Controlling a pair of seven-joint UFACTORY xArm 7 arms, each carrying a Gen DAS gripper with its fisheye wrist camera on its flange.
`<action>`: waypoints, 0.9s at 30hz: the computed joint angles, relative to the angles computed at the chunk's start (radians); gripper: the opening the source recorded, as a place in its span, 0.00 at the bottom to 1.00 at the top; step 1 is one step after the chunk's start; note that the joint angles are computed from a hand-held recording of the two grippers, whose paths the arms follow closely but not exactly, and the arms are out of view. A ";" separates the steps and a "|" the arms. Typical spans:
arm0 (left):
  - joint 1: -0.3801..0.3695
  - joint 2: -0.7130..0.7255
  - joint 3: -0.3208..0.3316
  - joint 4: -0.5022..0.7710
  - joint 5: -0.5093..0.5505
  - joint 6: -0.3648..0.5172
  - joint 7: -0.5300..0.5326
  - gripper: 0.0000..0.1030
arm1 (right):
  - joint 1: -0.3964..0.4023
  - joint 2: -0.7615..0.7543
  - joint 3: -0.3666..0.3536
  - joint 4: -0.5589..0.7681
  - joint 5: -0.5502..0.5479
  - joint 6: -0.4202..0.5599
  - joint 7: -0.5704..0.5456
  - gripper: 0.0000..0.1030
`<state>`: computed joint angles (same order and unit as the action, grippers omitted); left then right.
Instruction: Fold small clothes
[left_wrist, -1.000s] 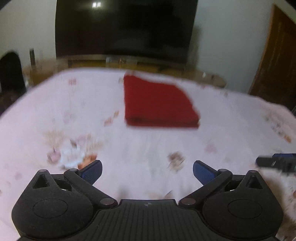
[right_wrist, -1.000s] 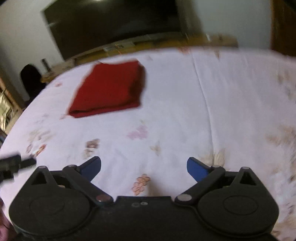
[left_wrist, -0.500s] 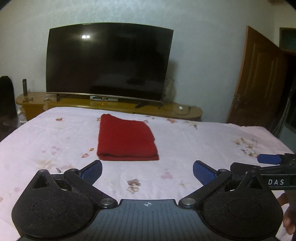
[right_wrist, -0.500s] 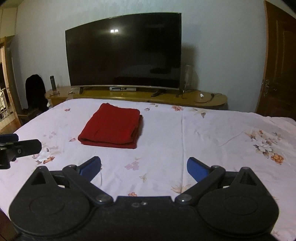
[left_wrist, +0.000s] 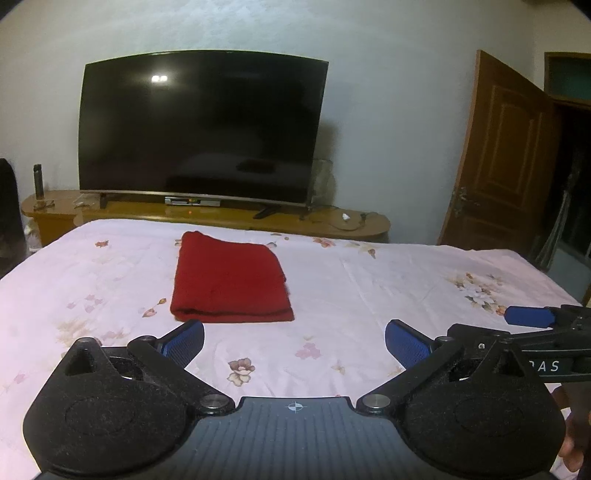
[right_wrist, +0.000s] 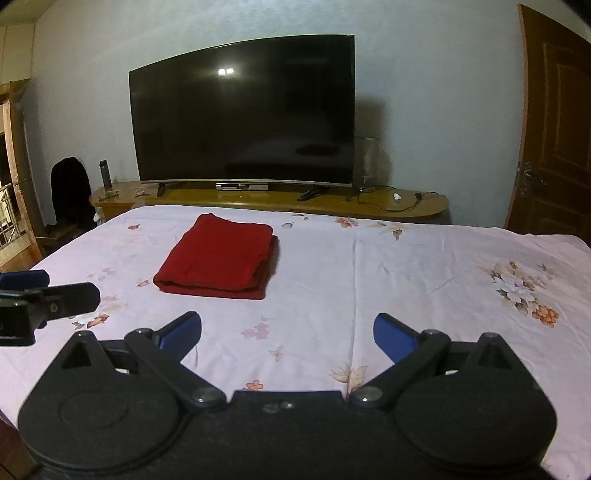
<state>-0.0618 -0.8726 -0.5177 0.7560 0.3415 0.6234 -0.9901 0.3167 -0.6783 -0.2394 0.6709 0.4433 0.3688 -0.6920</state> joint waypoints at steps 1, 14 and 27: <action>0.003 0.004 -0.003 0.004 0.002 -0.002 -0.001 1.00 | -0.003 0.001 0.001 0.001 -0.001 -0.001 0.001 0.97; 0.014 0.029 -0.018 0.024 0.022 -0.009 -0.016 1.00 | 0.002 0.025 -0.007 0.016 0.011 -0.014 -0.019 0.97; 0.006 0.034 0.003 0.018 0.025 -0.022 -0.001 1.00 | 0.000 0.023 0.005 0.013 0.004 -0.015 -0.010 0.97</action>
